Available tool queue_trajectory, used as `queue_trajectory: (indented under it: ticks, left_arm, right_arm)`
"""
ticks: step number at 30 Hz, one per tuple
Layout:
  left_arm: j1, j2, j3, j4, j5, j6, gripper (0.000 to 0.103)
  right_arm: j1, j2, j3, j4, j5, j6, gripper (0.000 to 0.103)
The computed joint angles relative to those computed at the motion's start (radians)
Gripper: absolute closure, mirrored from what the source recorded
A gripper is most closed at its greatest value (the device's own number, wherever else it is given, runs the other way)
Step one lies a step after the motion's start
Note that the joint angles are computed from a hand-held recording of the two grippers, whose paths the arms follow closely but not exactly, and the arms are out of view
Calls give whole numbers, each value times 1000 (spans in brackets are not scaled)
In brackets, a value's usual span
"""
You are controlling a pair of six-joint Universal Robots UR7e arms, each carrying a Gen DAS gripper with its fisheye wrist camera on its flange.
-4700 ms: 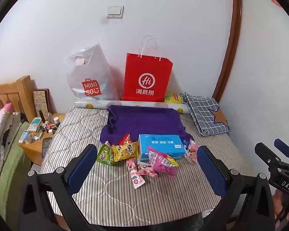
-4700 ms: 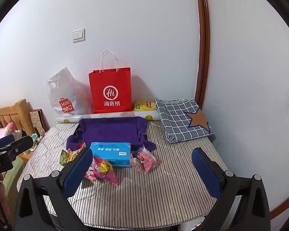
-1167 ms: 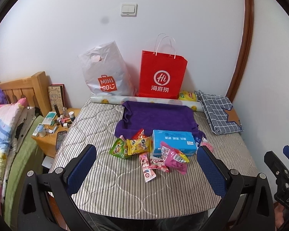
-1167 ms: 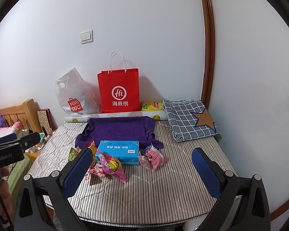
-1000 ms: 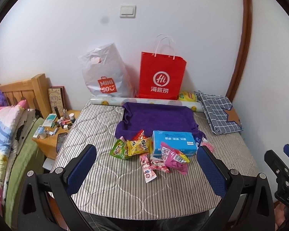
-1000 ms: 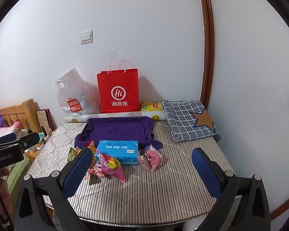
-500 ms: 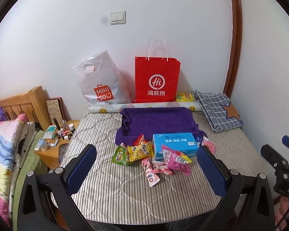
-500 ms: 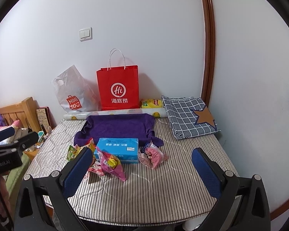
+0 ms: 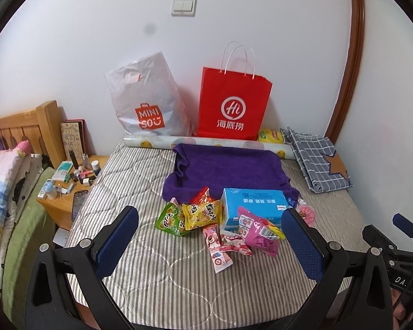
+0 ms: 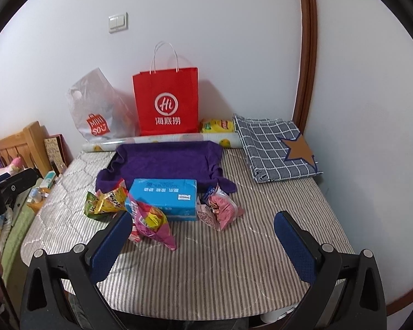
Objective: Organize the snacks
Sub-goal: 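Move both tools down toward the snack bags beside the tissue box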
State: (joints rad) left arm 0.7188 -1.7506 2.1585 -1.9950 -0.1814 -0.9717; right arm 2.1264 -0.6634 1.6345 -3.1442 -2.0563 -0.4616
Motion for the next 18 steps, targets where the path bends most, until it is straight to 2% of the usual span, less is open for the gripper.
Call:
queue_trajectory:
  ticks: [3, 9, 13, 18]
  left_arm:
    - [34, 26, 8, -143, -26, 117, 1]
    - [95, 81, 6, -320, -59, 273, 1]
    - [135, 118, -13, -342, -57, 300, 1]
    - [181, 155, -45, -373, -92, 351, 1]
  right_arm:
    - [-7, 19, -27, 33, -7, 9, 0]
    - [-21, 64, -78, 78, -49, 23, 0]
    - [-28, 99, -121, 113, -77, 24, 0]
    - [-42, 138, -176, 162, -86, 34, 0]
